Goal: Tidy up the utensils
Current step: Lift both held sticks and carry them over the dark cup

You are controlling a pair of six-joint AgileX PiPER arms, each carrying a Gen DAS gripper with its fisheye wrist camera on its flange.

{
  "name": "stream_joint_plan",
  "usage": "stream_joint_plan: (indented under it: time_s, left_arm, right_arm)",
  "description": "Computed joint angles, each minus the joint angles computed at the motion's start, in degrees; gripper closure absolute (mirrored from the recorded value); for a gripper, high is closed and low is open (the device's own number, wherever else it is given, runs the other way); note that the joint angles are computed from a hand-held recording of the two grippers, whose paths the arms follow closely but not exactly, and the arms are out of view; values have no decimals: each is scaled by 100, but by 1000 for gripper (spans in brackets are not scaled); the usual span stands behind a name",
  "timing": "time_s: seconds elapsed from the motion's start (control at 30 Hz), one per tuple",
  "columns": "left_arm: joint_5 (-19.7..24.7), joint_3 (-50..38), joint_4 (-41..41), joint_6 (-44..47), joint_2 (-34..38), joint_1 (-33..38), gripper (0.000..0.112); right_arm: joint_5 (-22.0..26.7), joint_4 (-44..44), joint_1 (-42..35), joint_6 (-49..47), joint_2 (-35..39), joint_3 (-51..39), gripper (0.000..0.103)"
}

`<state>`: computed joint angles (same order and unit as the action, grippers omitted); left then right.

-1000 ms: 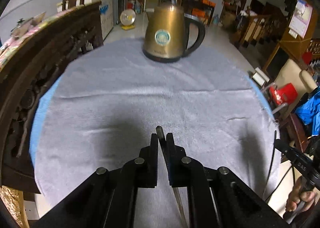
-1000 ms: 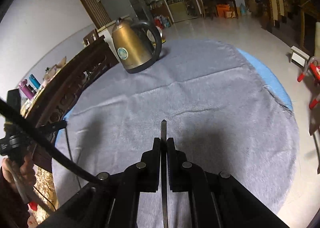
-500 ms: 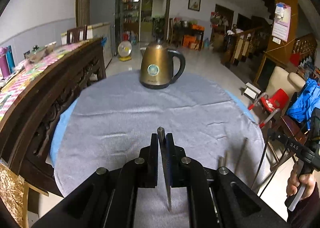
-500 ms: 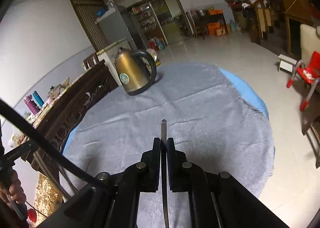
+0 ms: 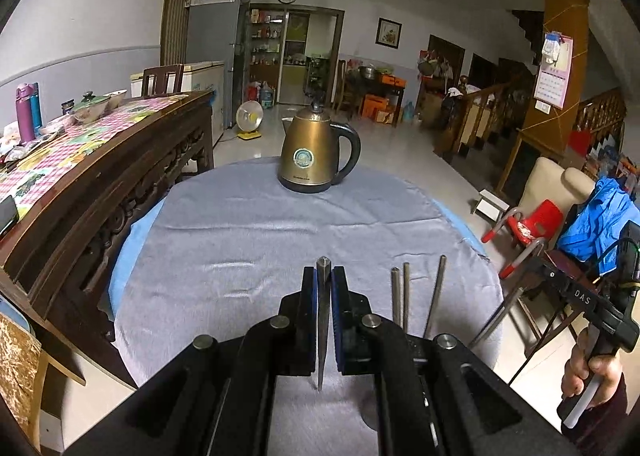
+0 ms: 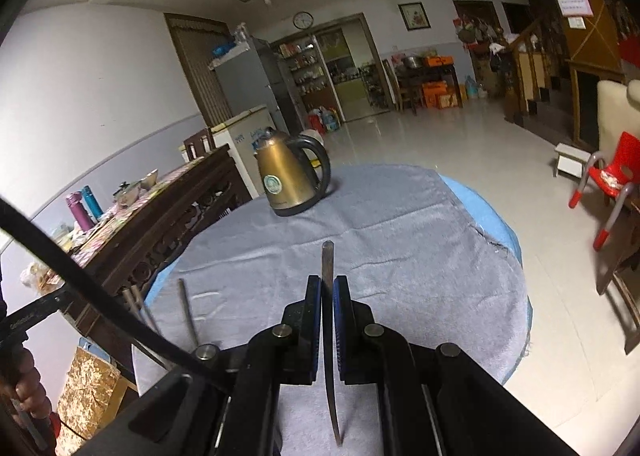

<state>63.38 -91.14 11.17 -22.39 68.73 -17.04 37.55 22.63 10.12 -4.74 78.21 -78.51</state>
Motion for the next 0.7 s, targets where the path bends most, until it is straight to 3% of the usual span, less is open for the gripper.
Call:
stream_joint_plan:
  time_s: [0.7]
  left_arm:
    - [560,-72,1011,-1007,-611,-1416,105]
  right_arm:
    - [75,-776,535,562,-993,336,96]
